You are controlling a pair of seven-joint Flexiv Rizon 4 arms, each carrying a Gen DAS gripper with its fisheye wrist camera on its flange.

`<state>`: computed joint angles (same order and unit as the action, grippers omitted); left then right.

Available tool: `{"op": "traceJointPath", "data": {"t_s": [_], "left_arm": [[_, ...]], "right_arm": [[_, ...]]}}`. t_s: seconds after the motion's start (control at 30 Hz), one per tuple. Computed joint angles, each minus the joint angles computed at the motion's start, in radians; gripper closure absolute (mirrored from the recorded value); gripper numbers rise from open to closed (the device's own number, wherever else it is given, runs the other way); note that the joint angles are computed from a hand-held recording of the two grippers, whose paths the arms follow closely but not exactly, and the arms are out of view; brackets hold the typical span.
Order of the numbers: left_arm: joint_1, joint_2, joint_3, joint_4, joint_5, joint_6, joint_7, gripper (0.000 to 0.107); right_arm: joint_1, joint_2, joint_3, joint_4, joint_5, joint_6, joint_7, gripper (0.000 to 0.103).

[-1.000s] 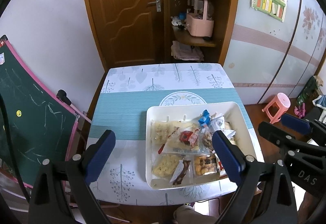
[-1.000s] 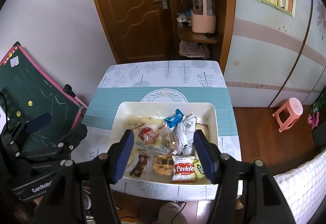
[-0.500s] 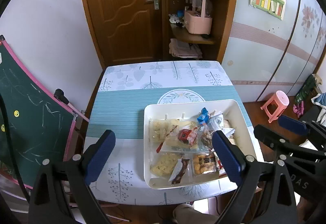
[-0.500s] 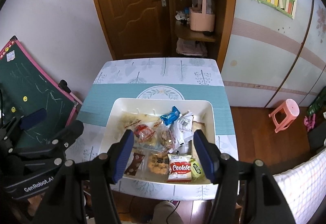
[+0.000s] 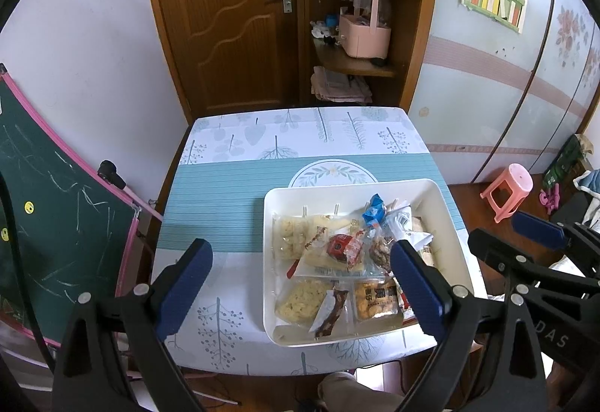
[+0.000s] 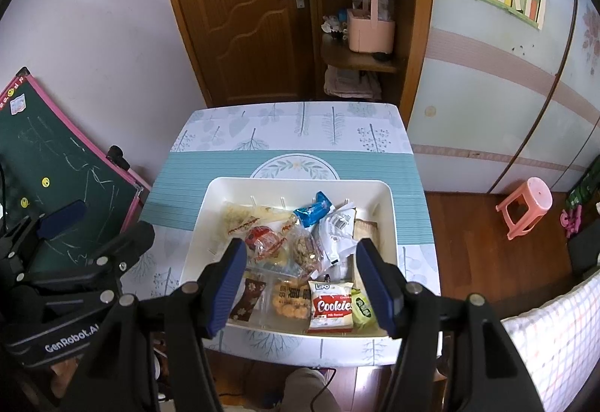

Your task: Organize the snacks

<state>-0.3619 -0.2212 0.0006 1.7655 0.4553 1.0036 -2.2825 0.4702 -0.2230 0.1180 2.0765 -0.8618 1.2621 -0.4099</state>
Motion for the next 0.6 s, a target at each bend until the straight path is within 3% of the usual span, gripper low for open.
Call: {"op": "traceJointPath", "data": {"t_s": [0.6], "left_arm": [[-0.001,-0.005,0.001,0.002,-0.005,0.002,0.003,0.011]], "right_arm": [[-0.001,-0.004,-0.004,0.011,-0.016,0.011,0.019,0.042]]}}
